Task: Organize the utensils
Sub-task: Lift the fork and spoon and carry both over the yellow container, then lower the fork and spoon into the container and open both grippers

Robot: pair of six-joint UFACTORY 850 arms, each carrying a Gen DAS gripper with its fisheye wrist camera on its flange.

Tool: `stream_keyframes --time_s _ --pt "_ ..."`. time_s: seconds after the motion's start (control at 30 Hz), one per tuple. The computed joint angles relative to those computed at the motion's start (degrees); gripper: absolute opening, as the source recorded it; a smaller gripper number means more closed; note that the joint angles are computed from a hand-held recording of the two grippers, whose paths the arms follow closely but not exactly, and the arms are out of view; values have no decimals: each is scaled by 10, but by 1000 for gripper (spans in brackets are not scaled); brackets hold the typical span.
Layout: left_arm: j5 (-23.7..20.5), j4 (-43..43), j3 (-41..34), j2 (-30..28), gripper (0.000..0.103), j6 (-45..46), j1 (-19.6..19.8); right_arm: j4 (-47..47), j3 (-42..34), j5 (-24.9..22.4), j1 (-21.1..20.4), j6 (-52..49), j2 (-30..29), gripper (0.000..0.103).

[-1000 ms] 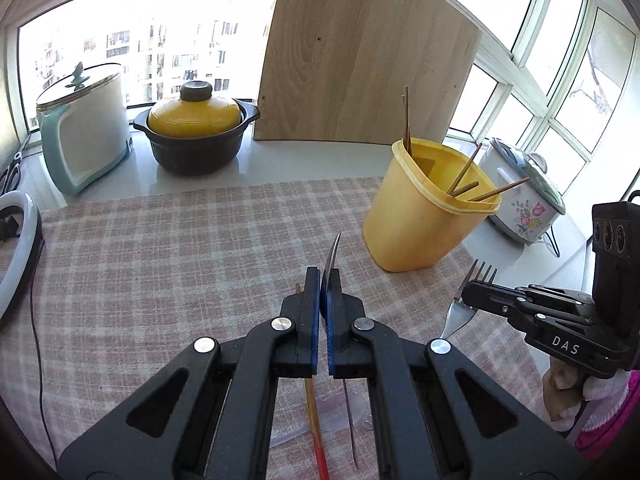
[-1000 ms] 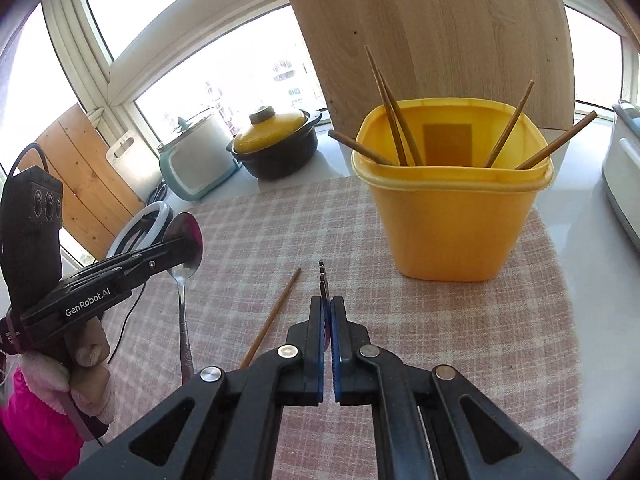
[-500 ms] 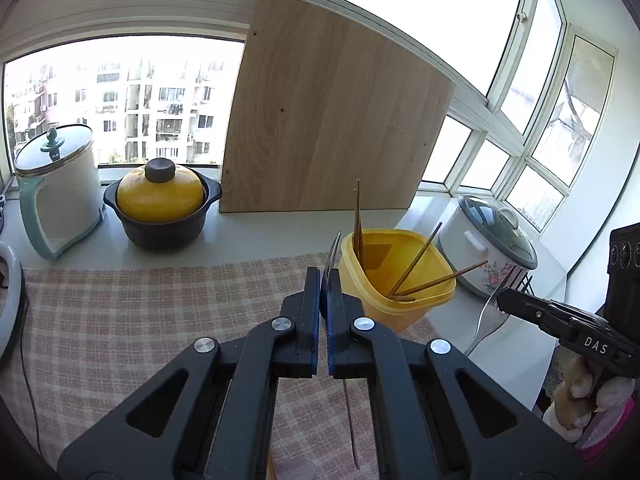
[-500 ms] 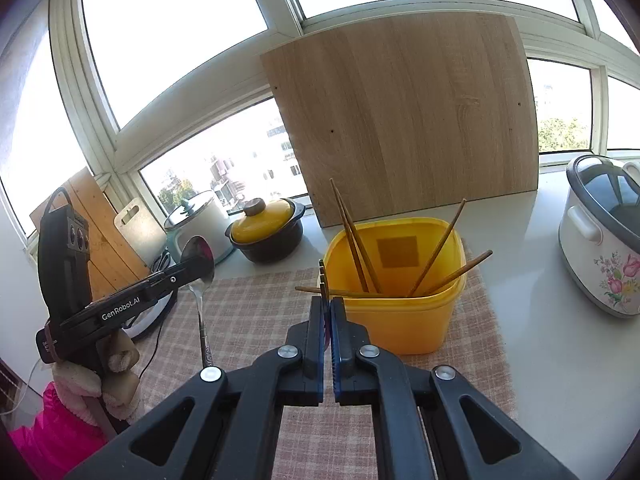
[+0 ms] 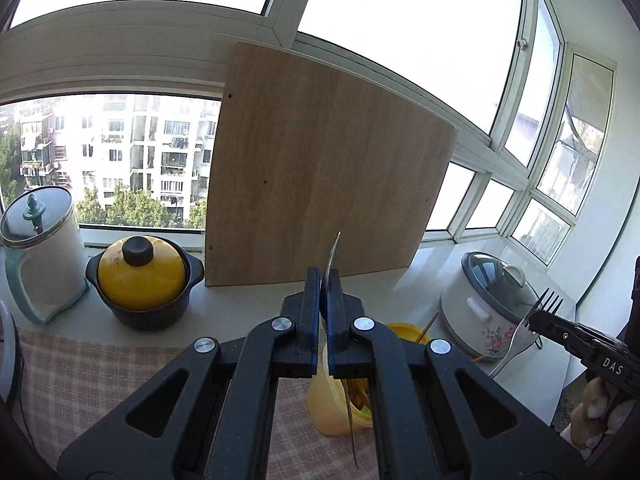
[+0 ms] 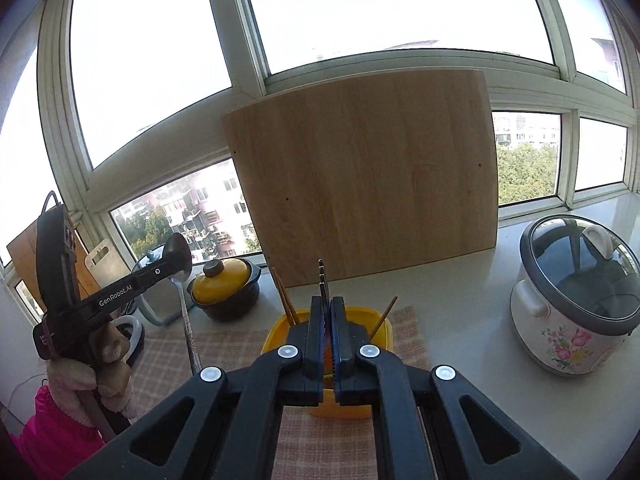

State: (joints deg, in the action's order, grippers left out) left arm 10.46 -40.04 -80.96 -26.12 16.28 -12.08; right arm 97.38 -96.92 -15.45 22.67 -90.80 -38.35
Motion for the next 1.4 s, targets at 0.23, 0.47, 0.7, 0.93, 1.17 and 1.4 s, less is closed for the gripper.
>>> stream_keyframes --time_s 0.23,0.47,0.7,0.93,1.17,1.4 --pt "-3 -89 -69 -54 0 82 -4 15 -35 24 -4 -3 -20 0" --pt "18 -128 -115 -99 0 131 -15 -71 -71 51 -3 81 -50 0" --pt "31 -135 -130 -125 0 144 -16 -202 -96 49 -2 209 -75 0" --pt "30 -106 -125 -132 0 129 -17 -301 -116 45 -1 305 -93 0" --pt "28 -67 -96 -115 0 99 -17 -348 -129 34 2 352 -105 0" --pt "15 6 -66 -95 0 13 -11 -394 -145 14 5 396 -121 0"
